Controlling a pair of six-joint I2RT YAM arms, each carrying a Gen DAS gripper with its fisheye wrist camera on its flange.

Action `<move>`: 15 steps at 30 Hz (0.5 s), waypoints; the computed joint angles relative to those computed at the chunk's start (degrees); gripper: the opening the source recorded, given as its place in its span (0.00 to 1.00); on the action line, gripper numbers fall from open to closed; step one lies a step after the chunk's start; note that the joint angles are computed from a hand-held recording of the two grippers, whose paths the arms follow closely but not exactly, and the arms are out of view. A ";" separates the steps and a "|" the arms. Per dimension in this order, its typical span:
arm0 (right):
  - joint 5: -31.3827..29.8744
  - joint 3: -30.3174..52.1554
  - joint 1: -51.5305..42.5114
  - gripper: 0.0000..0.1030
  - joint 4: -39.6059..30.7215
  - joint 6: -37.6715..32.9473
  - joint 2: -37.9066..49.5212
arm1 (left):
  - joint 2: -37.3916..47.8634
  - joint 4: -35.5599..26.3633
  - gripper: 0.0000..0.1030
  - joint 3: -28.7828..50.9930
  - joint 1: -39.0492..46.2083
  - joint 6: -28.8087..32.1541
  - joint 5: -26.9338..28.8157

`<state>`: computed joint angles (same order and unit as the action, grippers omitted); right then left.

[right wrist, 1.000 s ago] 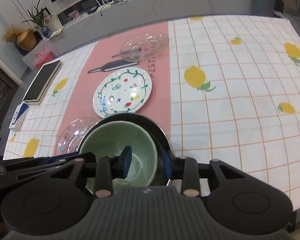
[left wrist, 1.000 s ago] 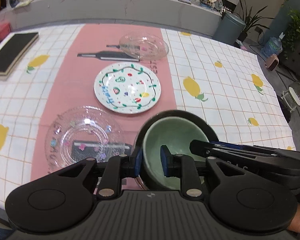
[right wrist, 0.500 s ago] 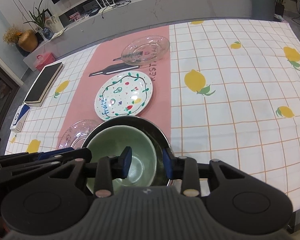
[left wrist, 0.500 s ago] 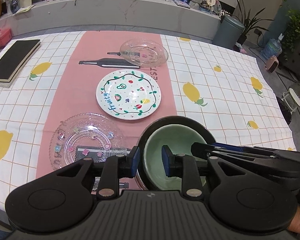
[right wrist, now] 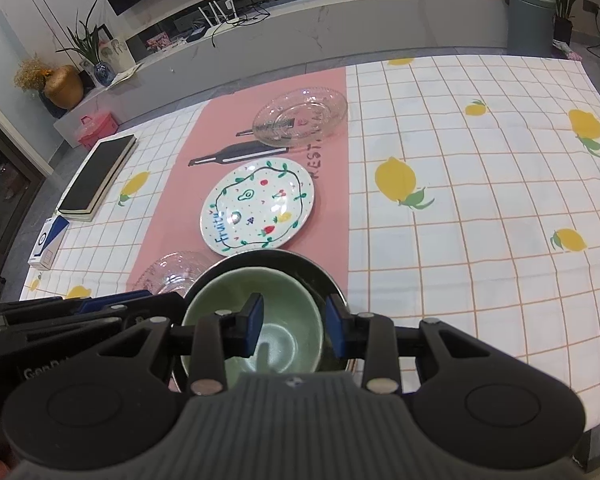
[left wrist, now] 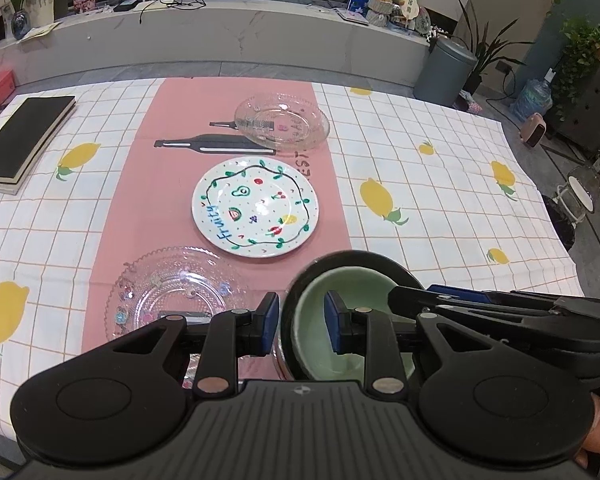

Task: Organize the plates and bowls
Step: 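Open both grippers and lift them away from the bowl stack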

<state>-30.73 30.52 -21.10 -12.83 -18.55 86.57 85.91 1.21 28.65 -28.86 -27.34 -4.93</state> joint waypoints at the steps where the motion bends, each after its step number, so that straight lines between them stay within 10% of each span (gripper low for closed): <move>1: -0.05 0.12 0.08 0.33 -0.07 0.17 -0.06 | -0.26 -0.06 0.31 -0.04 0.67 0.51 0.39; 15: 0.84 3.07 3.86 0.33 1.26 3.57 1.98 | 1.00 1.05 0.35 0.54 12.83 9.83 6.61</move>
<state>-29.89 33.59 -17.25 -11.57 -14.98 88.54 86.91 2.26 29.19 -16.02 -17.52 1.68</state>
